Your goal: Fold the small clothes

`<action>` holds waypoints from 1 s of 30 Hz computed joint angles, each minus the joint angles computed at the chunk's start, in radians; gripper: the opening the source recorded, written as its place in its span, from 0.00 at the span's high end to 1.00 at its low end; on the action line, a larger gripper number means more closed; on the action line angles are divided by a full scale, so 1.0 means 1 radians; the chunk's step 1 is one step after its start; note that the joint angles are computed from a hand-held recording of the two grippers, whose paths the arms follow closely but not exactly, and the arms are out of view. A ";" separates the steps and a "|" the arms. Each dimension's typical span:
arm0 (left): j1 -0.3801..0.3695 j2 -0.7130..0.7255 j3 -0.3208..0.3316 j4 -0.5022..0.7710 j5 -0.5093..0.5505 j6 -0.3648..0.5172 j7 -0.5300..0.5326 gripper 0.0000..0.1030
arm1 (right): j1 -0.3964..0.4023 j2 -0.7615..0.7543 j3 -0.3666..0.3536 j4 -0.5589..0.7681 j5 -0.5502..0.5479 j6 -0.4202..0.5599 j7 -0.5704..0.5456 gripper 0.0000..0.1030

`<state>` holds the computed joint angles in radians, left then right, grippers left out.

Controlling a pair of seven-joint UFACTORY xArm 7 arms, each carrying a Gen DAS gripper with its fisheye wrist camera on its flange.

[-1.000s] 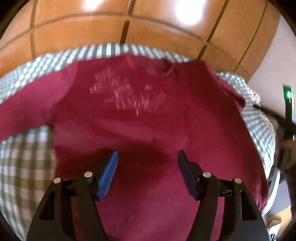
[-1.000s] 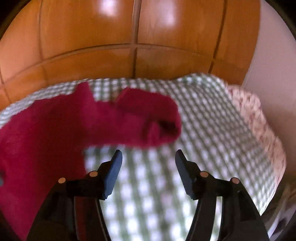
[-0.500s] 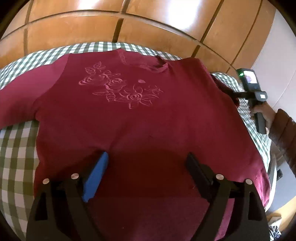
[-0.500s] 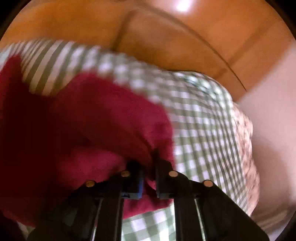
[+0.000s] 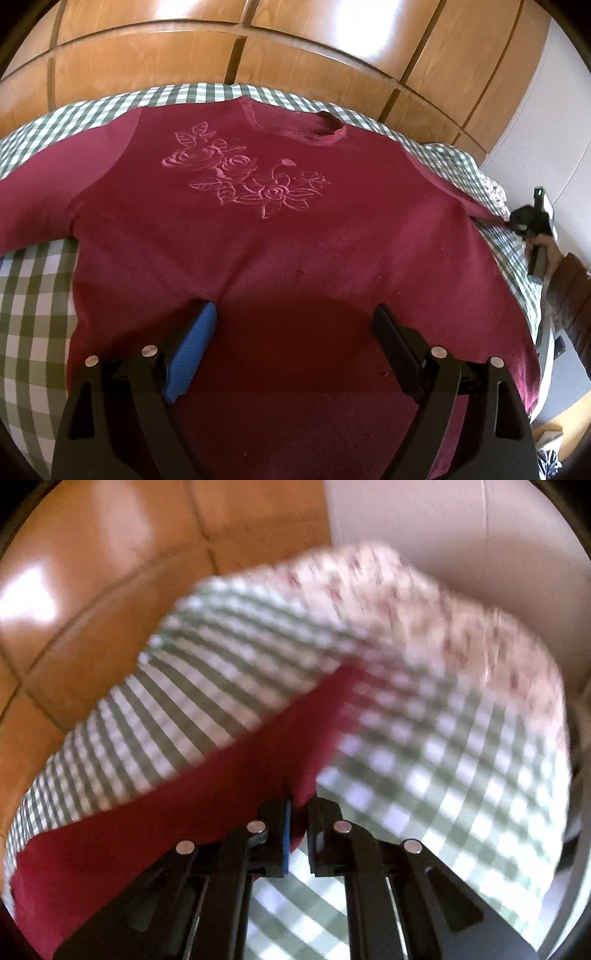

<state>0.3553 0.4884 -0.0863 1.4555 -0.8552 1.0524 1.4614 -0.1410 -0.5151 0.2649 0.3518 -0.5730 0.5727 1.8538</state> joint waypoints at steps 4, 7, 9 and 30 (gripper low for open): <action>-0.003 -0.001 -0.001 -0.002 0.003 -0.009 0.006 0.17 | -0.007 -0.053 0.016 -0.049 -0.010 -0.049 0.051 0.85; -0.001 0.008 -0.001 0.010 0.007 -0.002 0.004 0.17 | 0.032 -0.131 0.042 -0.052 0.068 0.064 0.071 0.43; 0.001 0.012 0.001 0.023 0.016 0.012 -0.010 0.17 | 0.077 -0.168 0.062 -0.034 0.117 0.170 0.074 0.34; 0.186 -0.049 0.110 0.014 0.134 0.150 0.055 0.73 | 0.563 0.288 0.288 0.336 0.147 -0.007 -0.138 0.91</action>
